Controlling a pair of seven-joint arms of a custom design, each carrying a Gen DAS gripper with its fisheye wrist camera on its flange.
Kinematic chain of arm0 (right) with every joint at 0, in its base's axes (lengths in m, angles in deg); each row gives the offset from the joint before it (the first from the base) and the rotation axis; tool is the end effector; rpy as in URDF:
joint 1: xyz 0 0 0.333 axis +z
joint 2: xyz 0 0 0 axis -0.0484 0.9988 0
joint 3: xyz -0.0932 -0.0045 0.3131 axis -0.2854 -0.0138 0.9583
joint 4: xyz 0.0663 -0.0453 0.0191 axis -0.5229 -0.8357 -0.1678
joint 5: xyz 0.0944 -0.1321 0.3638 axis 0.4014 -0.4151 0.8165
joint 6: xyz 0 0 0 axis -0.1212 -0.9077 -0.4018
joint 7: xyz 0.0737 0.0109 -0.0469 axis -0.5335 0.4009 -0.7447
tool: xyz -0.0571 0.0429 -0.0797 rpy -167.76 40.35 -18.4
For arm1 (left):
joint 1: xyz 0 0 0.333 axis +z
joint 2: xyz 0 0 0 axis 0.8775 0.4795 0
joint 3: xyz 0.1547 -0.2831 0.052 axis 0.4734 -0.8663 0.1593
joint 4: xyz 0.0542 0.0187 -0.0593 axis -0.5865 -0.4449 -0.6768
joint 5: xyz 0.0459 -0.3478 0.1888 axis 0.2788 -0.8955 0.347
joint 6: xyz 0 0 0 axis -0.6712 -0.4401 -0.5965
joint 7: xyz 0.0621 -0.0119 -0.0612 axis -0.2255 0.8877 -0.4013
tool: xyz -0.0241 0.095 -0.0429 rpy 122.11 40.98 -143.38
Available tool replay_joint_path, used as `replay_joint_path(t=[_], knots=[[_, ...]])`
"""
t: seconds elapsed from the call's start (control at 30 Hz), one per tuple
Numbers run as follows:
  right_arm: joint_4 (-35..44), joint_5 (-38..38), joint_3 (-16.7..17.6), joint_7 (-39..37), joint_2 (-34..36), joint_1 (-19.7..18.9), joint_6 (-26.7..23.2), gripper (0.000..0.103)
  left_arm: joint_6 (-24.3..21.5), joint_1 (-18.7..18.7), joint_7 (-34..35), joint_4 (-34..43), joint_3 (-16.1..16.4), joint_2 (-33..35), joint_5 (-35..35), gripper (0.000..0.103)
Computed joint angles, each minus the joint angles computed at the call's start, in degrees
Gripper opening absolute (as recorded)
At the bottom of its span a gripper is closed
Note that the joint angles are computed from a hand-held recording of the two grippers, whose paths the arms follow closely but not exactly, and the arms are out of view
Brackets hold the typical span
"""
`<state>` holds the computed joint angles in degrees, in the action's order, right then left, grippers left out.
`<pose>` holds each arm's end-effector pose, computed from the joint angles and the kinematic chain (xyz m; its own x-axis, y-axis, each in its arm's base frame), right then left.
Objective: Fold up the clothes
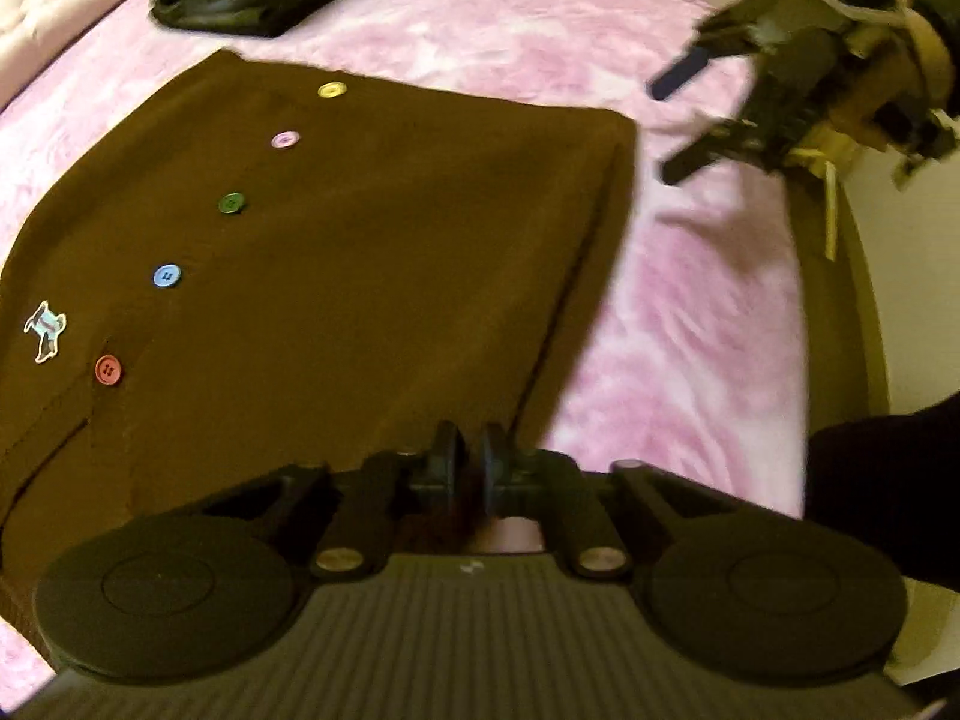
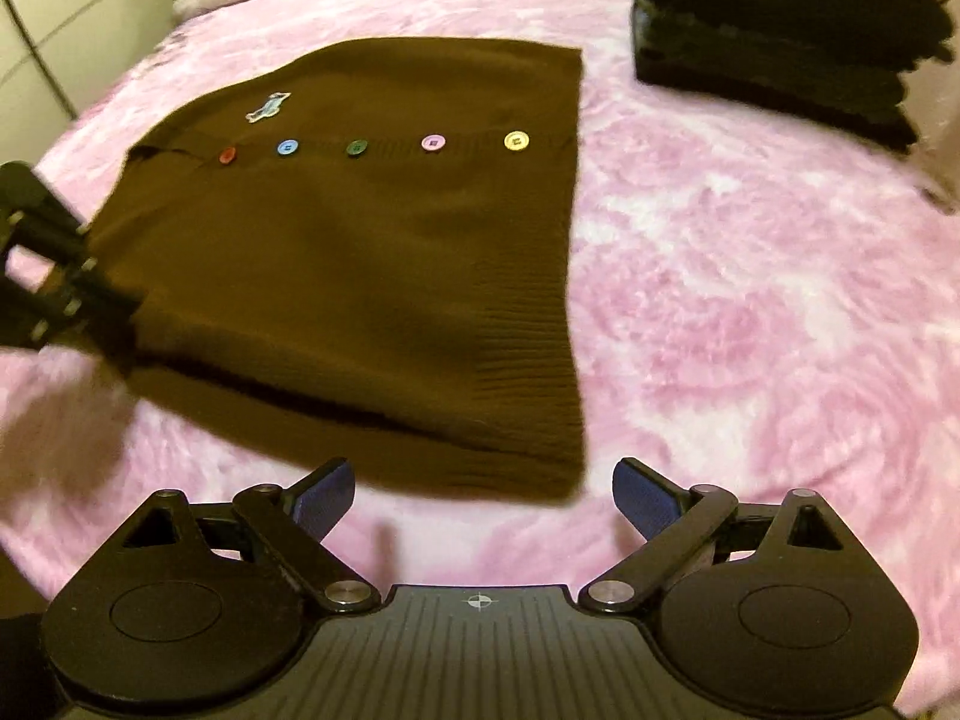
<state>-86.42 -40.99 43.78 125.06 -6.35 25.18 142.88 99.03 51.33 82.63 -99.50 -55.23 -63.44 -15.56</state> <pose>0.3766 0.2741 0.5374 -0.2141 -0.9633 -0.1620 -0.8670 0.2638 -0.4228 0.6136 -0.2618 0.5332 -0.9936 0.0876 0.0717 0.0493 0.9048 -0.4230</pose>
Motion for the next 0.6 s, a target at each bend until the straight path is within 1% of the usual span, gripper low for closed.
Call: replay_joint_path(t=[0.1,0.13,0.17,0.2,0.23,0.27,0.3,0.33,0.37,0.4,0.43,0.47,0.5,0.6], knots=[[-5.72,4.94,-4.21,-3.48,-3.22,0.98,8.02,0.095,1.17,-1.65,-7.50,4.36,0.49,3.07,1.77,0.005],[-7.44,7.12,-5.77,-4.83,-3.88,1.53,11.11,0.094,1.33,-2.10,-9.99,6.03,0.62,4.19,2.35,0.005],[-8.81,9.62,-7.44,-6.49,-4.22,2.36,13.86,0.089,1.17,-2.22,-11.87,7.26,0.71,4.95,2.64,0.005],[-9.54,11.96,-8.76,-7.84,-4.33,3.13,15.32,0.075,0.96,-2.34,-13.74,8.54,0.79,5.75,2.95,0.005],[-10.04,14.25,-9.91,-9.06,-4.39,3.85,16.27,0.070,0.48,-2.41,-15.36,9.89,0.86,6.61,3.31,0.005],[-10.51,16.61,-11.08,-10.36,-4.45,4.61,17.16,0.068,0.11,-2.32,-16.43,10.74,0.90,7.09,3.57,0.005],[-10.70,17.82,-11.39,-10.85,-4.51,4.55,17.15,0.052,-0.13,-2.21,-17.23,11.42,0.94,7.45,3.85,0.006],[-10.76,18.39,-11.28,-10.90,-4.56,4.07,16.71,0.029,-0.30,-2.07,-18.01,11.95,1.01,7.71,4.11,0.006],[-10.86,18.63,-10.94,-10.54,-4.76,3.37,16.35,0.018,-0.04,-1.81,-18.66,11.65,1.16,7.36,4.32,0.006],[-10.99,18.67,-10.51,-9.94,-5.07,2.62,16.03,0.014,0.21,-1.56,-19.32,11.33,1.31,7.01,4.52,0.009],[-11.11,18.65,-10.17,-9.30,-5.35,1.95,15.71,0.012,0.51,-1.24,-19.96,10.83,1.47,6.47,4.66,0.013],[-10.71,18.46,-9.98,-9.29,-5.25,1.63,14.99,0.010,1.02,-0.54,-20.48,9.19,1.71,4.85,4.42,0.020],[-10.05,18.20,-9.84,-9.61,-4.94,1.45,14.05,0.010,1.32,0.14,-21.07,7.67,1.95,3.31,4.15,0.023],[-8.09,17.28,-9.02,-10.06,-3.68,0.53,11.74,0.010,-0.76,2.22,-23.85,3.62,2.60,-0.52,2.76,0.026]])
